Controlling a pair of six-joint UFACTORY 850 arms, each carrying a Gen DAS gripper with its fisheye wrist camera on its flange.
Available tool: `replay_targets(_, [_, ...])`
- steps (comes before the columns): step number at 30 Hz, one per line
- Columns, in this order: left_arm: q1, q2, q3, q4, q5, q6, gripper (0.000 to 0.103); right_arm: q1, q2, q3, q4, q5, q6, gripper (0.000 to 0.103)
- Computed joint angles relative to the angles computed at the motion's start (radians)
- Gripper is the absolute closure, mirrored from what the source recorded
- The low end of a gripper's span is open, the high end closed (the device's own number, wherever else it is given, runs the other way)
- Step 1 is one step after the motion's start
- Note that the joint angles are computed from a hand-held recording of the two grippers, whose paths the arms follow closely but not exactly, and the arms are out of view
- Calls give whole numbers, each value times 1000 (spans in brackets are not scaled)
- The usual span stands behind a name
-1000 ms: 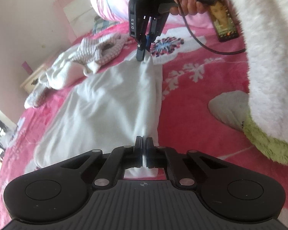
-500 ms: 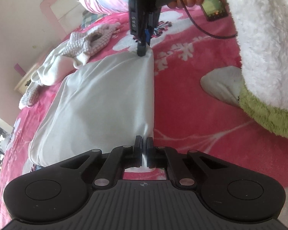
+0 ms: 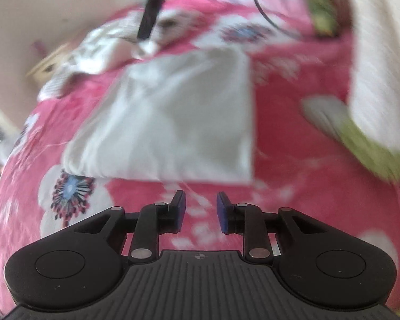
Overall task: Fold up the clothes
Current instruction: 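Open both grippers and lift them off the folded white sweatshirt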
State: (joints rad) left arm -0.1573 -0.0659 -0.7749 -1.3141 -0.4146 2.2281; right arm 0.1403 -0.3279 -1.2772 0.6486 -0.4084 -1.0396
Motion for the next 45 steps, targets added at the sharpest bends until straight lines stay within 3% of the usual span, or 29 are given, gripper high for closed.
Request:
replay_targets(3, [-20, -27, 4, -224, -47, 115, 78, 65, -117, -168, -106, -89, 20, 69])
replay_targets(6, [-34, -49, 13, -321, -96, 191, 78, 92, -221, -302, -135, -141, 66, 63])
replay_targets(10, [-59, -85, 25, -414, -59, 317, 76, 116, -338, -440, -185, -166, 153, 58])
replay_targets(15, [-47, -101, 36, -479, -97, 388, 76, 110, -316, -387, -94, -252, -23, 59])
replay_targets(18, [-39, -116, 28, -457, -115, 334, 76, 117, -343, -381, -178, -256, 67, 61])
replay_targets(21, [-39, -126, 28, -465, -132, 347, 76, 113, -413, -408, -257, -153, 279, 61])
replay_targets(24, [-33, -129, 29, -458, -151, 357, 76, 80, -436, -435, -135, -83, 354, 64])
replay_targets(26, [-28, -131, 29, -451, -164, 361, 76, 59, -387, -389, -58, -16, 322, 61])
replay_targets(27, [-24, -134, 27, -441, -172, 356, 76, 40, -370, -378, 15, -43, 280, 61])
replay_targets(30, [-10, -146, 15, -409, -201, 331, 76, -14, -325, -345, 140, -232, 166, 61])
replay_targets(33, [6, -157, 15, -410, -239, 363, 76, -15, -335, -334, 25, -338, 195, 64])
replay_targets(35, [17, -165, 19, -429, -269, 407, 76, -4, -371, -336, -67, -305, 267, 64])
replay_targets(38, [23, -176, 18, -443, -292, 450, 76, -13, -443, -423, 10, -271, 257, 65])
replay_targets(41, [17, -184, 10, -438, -297, 455, 76, -2, -443, -452, -75, -118, 369, 63])
replay_targets(42, [16, -186, 8, -435, -300, 453, 76, -8, -435, -447, -91, -116, 397, 61])
replay_targets(45, [25, -195, 1, -424, -319, 448, 76, -43, -415, -438, -38, -225, 384, 61])
